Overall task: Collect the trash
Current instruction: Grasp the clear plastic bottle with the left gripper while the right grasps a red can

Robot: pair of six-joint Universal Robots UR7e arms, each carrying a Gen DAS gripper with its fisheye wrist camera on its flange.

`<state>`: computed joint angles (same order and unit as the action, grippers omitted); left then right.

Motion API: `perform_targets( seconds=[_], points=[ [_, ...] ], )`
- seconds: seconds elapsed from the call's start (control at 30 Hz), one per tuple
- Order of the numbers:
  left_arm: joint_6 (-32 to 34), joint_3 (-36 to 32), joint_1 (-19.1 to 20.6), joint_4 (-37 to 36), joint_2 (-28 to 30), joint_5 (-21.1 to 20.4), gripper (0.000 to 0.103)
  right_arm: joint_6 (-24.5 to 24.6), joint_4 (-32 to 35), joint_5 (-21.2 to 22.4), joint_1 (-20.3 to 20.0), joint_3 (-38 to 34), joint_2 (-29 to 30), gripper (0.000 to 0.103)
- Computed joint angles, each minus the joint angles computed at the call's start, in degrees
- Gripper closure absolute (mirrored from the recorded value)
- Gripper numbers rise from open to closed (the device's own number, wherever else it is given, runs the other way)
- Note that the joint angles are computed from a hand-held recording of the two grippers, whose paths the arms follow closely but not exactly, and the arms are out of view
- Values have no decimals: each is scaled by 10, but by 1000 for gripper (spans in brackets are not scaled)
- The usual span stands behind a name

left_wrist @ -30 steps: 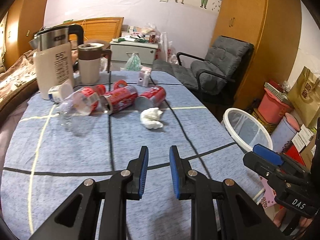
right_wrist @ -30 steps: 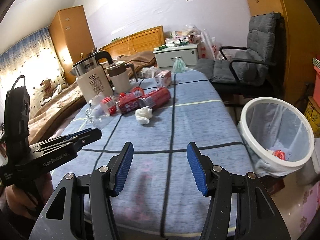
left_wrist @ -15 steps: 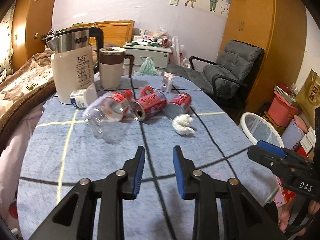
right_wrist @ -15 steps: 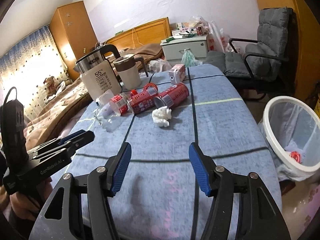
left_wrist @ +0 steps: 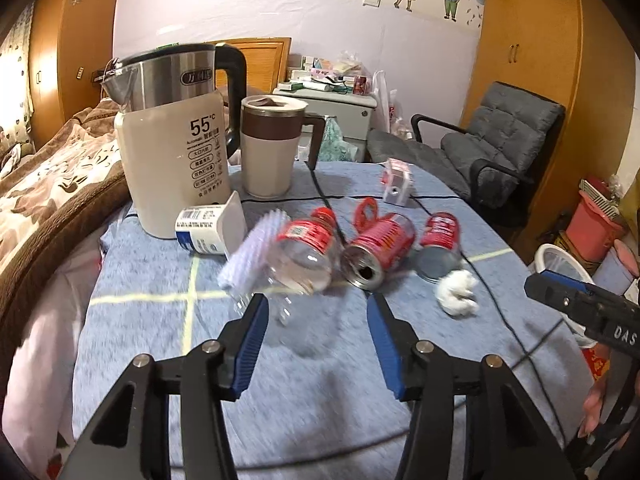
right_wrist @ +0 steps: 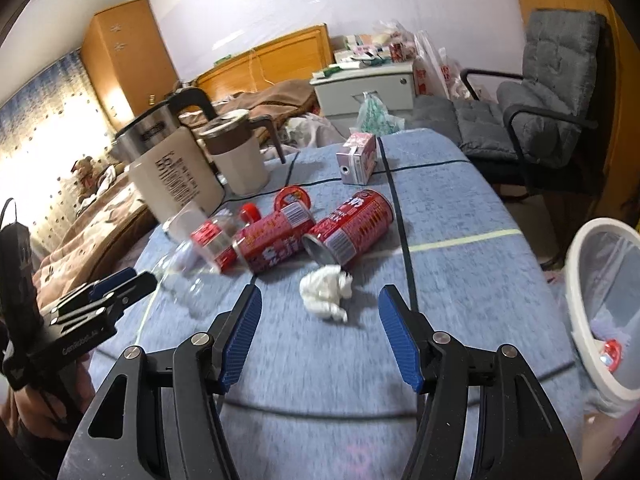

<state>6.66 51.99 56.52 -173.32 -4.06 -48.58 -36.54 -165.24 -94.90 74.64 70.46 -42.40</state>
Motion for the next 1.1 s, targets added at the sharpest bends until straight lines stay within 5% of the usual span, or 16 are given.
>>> perform_targets(
  seconds=[0.37, 0.6, 0.9, 1.1],
  points=[
    [31, -153, 30, 110, 67, -21, 42, 80, 119, -44, 11, -225, 128, 41],
    [24, -186, 36, 135, 83, -40, 42, 136, 214, -66, 12, -384, 214, 37],
    [-4, -235, 37, 175, 109, -42, 42, 139, 300, -99, 19, -522, 283, 37],
    [-25, -255, 36, 190, 119, -39, 42, 139, 278, -90, 11, -477, 255, 42]
  ],
)
